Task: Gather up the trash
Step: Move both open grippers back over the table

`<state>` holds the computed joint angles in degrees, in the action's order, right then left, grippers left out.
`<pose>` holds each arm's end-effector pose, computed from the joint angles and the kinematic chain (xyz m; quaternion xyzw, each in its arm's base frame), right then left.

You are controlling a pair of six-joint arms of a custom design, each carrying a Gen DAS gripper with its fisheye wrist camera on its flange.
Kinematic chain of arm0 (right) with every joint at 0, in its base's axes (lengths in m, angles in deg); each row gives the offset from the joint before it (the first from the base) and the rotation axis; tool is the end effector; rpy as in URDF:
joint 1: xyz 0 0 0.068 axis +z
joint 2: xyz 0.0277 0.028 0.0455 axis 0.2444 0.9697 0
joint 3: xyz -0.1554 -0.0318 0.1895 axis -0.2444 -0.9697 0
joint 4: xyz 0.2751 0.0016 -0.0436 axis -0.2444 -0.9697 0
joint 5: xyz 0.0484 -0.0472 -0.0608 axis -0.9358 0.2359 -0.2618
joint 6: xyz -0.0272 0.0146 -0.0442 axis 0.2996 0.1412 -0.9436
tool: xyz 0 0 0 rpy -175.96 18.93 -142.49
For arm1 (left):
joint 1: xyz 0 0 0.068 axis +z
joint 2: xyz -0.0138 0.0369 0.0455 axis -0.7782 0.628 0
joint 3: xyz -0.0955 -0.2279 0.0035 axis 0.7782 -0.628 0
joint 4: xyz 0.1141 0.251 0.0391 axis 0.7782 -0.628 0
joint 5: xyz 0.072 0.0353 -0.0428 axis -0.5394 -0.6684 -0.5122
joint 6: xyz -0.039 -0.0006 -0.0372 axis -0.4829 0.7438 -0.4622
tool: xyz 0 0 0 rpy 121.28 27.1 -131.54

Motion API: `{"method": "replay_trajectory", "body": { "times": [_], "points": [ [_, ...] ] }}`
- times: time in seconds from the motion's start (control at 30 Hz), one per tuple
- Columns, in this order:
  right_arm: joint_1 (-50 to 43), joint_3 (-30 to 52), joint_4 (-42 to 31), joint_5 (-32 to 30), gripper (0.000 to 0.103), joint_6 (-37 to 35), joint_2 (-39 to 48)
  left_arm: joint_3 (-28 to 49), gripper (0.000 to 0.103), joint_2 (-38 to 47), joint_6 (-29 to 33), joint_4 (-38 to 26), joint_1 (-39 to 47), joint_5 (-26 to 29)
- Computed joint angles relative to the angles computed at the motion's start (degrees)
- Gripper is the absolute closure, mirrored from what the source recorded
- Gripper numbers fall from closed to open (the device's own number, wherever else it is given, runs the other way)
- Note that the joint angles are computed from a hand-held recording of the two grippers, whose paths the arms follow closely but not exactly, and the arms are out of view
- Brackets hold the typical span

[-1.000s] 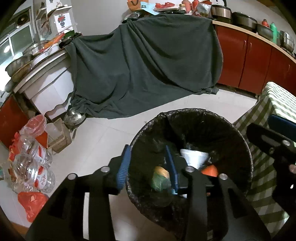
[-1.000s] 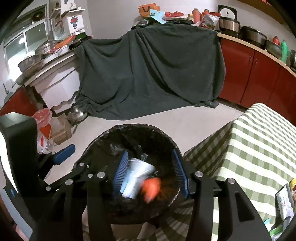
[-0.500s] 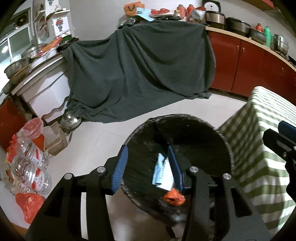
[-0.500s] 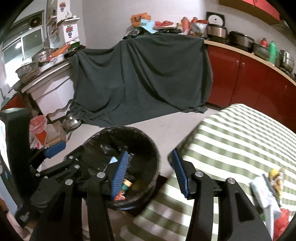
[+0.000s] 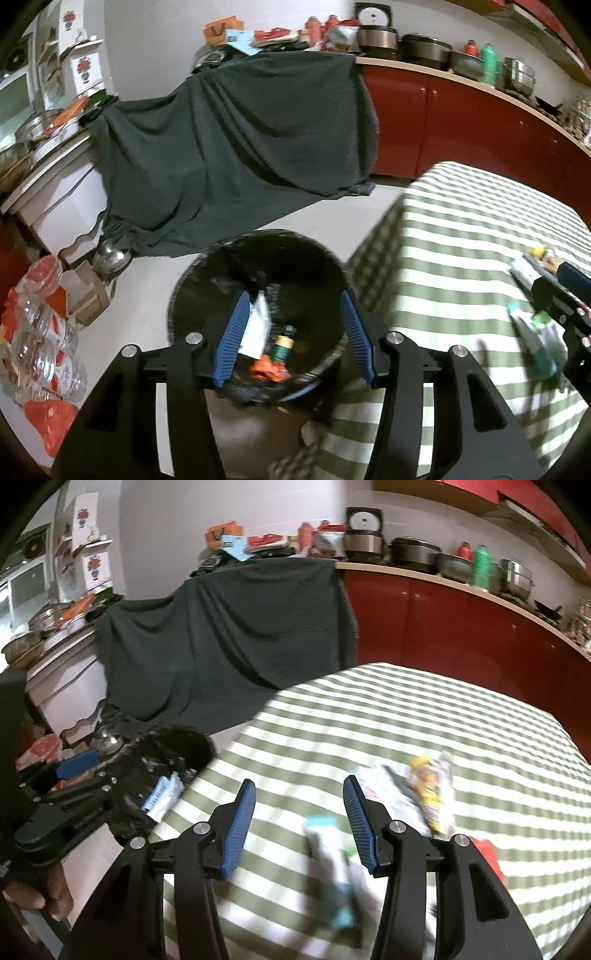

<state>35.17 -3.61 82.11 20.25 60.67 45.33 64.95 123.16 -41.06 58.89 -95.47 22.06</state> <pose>0.2614 0.0950 0.0463 -0.0482 0.9092 0.0517 0.4103 0.2864 -0.2513 0.0161 -0.0209 0.9204 0.0543 0.3866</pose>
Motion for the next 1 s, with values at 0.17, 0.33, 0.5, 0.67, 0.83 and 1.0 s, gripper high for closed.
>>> {"method": "replay_trajectory", "body": {
  "times": [0.17,0.33,0.5,0.67,0.83,1.0],
  "points": [
    [-4.5,-6.5,2.2,-0.8,0.054,-1.1,-4.9,4.1,0.053,1.7,-2.0,-3.6,-4.1,-0.5],
    [-11.4,-11.5,4.0,-4.3,0.054,-3.1,-8.9,8.6,0.053,4.0,-3.7,-7.2,-7.8,-1.0],
    [-17.7,-15.3,5.3,-7.0,0.054,-5.4,-11.7,13.7,0.052,6.9,-4.8,-10.4,-10.6,-1.2],
    [-23.9,-18.1,6.8,-10.1,0.054,-7.2,-12.9,18.6,0.052,9.7,-5.2,-13.1,-12.5,-1.0],
    [-29.0,-19.9,8.2,-12.8,0.054,-9.2,-12.9,22.4,0.052,12.2,-5.8,-15.1,-14.3,-0.5],
    [-33.0,-20.7,9.6,-15.1,0.054,-10.7,-12.0,26.7,0.051,15.1,-6.0,-17.4,-15.2,-0.1]
  ]
}}
